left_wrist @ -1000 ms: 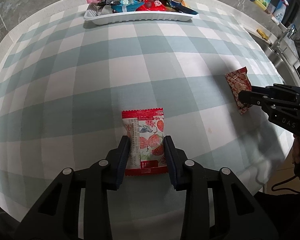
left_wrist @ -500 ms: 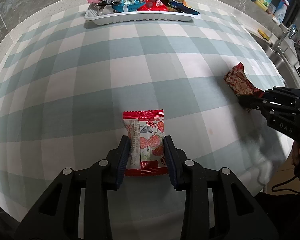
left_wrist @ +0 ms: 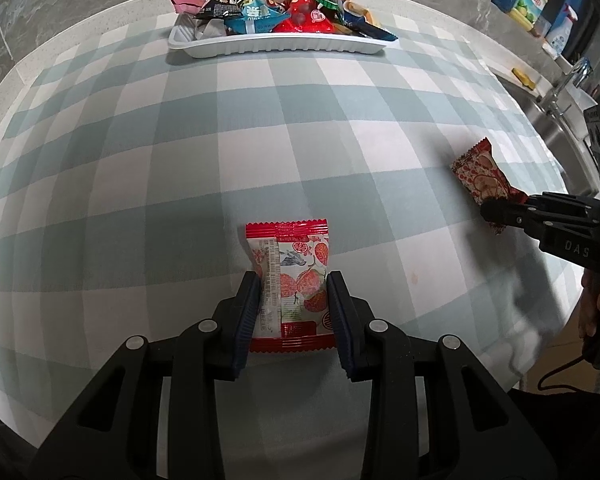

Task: Organize snacks
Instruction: 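Carry both candy packets over the white tray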

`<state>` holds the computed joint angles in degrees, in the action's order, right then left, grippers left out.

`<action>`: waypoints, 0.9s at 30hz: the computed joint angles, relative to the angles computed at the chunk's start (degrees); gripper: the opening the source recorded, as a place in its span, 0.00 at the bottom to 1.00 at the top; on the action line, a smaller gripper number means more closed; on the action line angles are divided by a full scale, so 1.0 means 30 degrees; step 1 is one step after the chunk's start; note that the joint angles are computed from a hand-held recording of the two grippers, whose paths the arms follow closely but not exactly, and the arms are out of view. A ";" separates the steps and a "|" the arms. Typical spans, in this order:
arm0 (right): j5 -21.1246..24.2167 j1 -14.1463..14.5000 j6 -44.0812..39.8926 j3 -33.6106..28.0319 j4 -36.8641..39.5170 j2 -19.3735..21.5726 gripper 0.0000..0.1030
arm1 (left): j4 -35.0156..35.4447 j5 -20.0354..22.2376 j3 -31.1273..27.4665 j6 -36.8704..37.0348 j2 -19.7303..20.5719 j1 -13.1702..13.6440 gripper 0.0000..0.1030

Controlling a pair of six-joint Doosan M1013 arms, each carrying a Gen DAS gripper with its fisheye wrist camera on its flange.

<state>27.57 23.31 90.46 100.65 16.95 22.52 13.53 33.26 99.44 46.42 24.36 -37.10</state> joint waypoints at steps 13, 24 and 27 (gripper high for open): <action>0.0009 -0.0247 -0.0606 -0.0770 0.0315 0.0001 0.18 | -0.0834 -0.0431 -0.0682 0.0911 0.0186 0.0450 0.31; 0.0210 -0.0373 -0.1101 -0.2185 0.0464 0.0469 0.18 | -0.1573 -0.0648 -0.1854 0.2175 0.0520 0.1217 0.31; 0.0272 -0.0439 -0.1163 -0.2624 0.0420 0.0643 0.18 | -0.1689 -0.0669 -0.2325 0.2573 0.0664 0.1457 0.31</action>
